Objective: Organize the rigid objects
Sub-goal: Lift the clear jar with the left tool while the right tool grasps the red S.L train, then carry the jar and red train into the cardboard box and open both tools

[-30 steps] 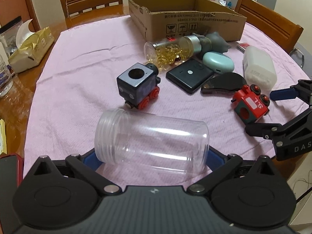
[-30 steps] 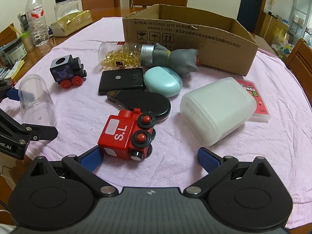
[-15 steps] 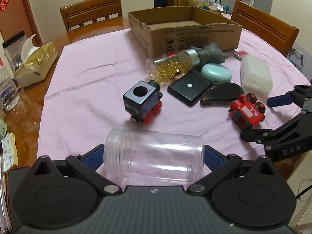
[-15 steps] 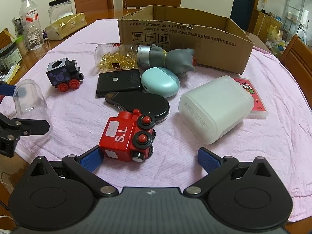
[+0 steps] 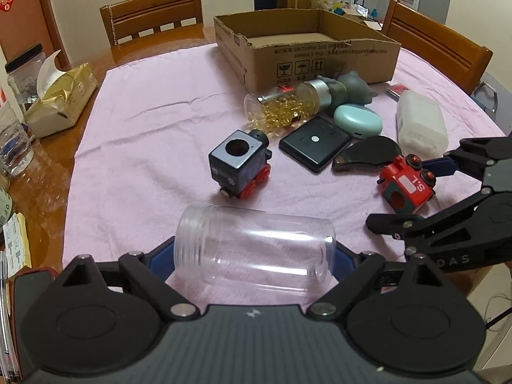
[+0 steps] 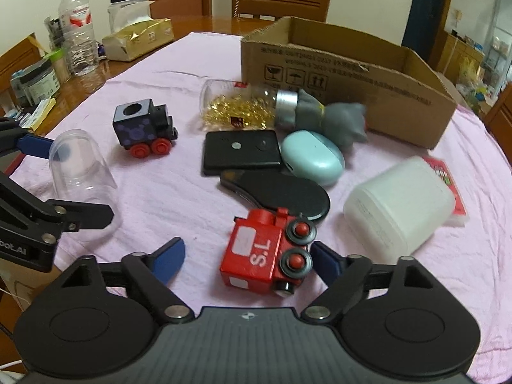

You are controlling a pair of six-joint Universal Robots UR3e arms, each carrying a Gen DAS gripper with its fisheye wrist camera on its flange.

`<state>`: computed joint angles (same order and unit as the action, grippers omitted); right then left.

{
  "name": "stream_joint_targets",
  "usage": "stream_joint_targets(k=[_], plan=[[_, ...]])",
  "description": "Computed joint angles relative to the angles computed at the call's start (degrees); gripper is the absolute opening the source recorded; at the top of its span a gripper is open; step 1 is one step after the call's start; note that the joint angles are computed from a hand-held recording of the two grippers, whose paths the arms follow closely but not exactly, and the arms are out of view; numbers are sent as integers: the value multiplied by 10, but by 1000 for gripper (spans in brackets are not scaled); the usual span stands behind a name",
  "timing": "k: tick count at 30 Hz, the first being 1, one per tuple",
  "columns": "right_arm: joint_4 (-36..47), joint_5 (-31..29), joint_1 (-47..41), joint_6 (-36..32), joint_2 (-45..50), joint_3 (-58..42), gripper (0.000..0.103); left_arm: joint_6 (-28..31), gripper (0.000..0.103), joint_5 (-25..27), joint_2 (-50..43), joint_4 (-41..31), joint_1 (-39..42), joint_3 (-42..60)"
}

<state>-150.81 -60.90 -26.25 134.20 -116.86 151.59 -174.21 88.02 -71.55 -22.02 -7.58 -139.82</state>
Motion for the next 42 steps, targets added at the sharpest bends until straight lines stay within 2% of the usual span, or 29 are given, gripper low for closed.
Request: stream_joint_targets(k=[6, 12, 18, 26, 31, 42], plan=[[9, -2, -8, 0, -6, -5, 71, 7, 91, -2, -2, -5, 4, 7], [17, -20, 4, 9, 3, -26, 55, 26, 91, -24, 2, -54, 23, 32], [71, -27, 7, -7, 0, -61, 55, 74, 91, -51, 18, -125, 48, 73], [174, -29, 10, -34, -9, -149, 55, 158, 91, -102, 21, -281, 86, 195], [256, 2, -15, -70, 19, -232, 55, 164, 91, -95, -47, -328, 57, 312], [338, 84, -55, -154, 208, -474, 55, 86, 91, -16, -300, -307, -56, 625]])
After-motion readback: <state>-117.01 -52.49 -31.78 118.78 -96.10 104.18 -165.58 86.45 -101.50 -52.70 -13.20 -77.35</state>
